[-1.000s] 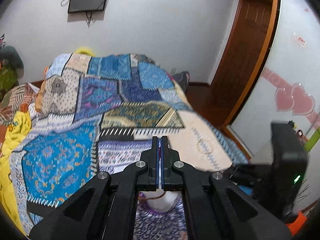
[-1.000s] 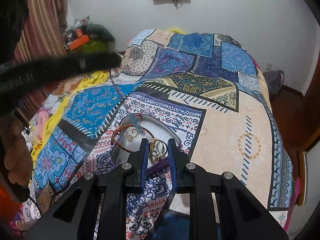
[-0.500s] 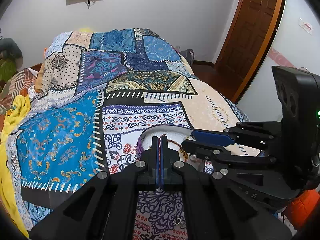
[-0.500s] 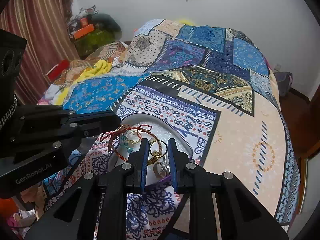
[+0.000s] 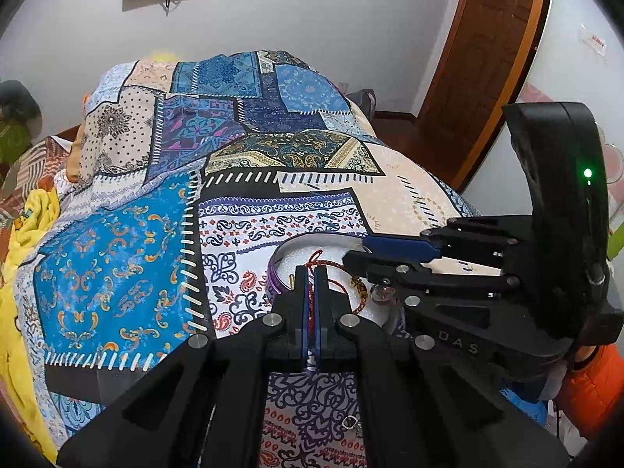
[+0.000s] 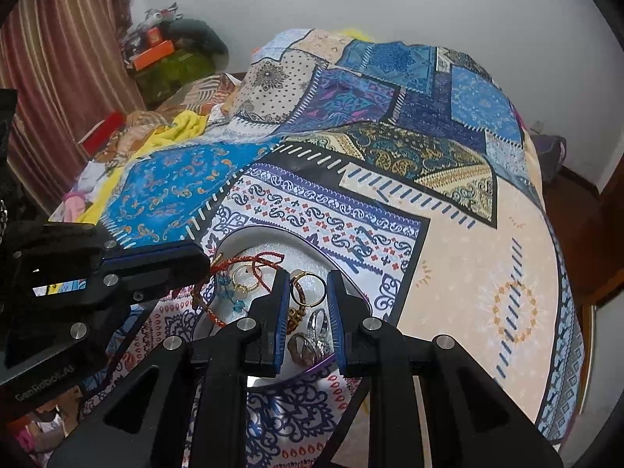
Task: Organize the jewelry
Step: 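Open the right gripper to drop the earrings into the tin, then open the left gripper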
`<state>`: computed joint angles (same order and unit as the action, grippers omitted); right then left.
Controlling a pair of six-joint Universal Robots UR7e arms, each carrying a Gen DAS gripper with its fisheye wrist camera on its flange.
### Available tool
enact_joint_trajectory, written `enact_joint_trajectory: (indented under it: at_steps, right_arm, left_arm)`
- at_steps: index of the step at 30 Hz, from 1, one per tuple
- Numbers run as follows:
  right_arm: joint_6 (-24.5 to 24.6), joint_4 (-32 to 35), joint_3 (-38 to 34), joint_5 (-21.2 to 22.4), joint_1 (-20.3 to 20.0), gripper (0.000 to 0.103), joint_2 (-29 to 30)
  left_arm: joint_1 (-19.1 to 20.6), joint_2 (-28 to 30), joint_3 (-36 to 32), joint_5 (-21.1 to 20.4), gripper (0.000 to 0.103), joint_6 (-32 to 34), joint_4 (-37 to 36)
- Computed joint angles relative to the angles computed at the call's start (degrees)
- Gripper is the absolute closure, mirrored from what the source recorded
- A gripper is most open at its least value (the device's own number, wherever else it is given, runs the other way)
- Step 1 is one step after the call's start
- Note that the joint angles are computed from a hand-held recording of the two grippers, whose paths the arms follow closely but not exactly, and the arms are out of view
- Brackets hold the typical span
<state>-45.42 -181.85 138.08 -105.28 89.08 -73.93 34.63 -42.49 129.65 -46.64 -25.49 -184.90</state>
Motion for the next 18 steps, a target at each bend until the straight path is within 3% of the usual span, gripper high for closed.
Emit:
enact_joint_trajectory:
  at_steps: [8, 11, 13, 18]
  right_arm:
    - [1.69, 1.86, 0.40, -0.84, 0.79, 0.085, -2.30]
    - [2.23, 2.10, 1.05, -0.33, 0.96, 0.075, -3.94]
    - [2.44, 2.19, 1.90, 0.64, 0.88, 0.067, -5.68]
    - [2.63, 2.10, 3.53, 0.93, 1.85, 0.066, -8.81]
  left_arm:
    - [-1.27, -1.39, 0.77, 1.31, 0.101, -2.13, 2.54]
    - [-2.10, -2.16, 1.39, 1.60, 0.098, -3.40, 3.70]
    - [-3.02, -2.77, 2.02, 2.20, 0.093, -4.44, 4.56]
    - [-5.50, -4.42, 3.91, 3.17, 0.077, -7.36, 6.41]
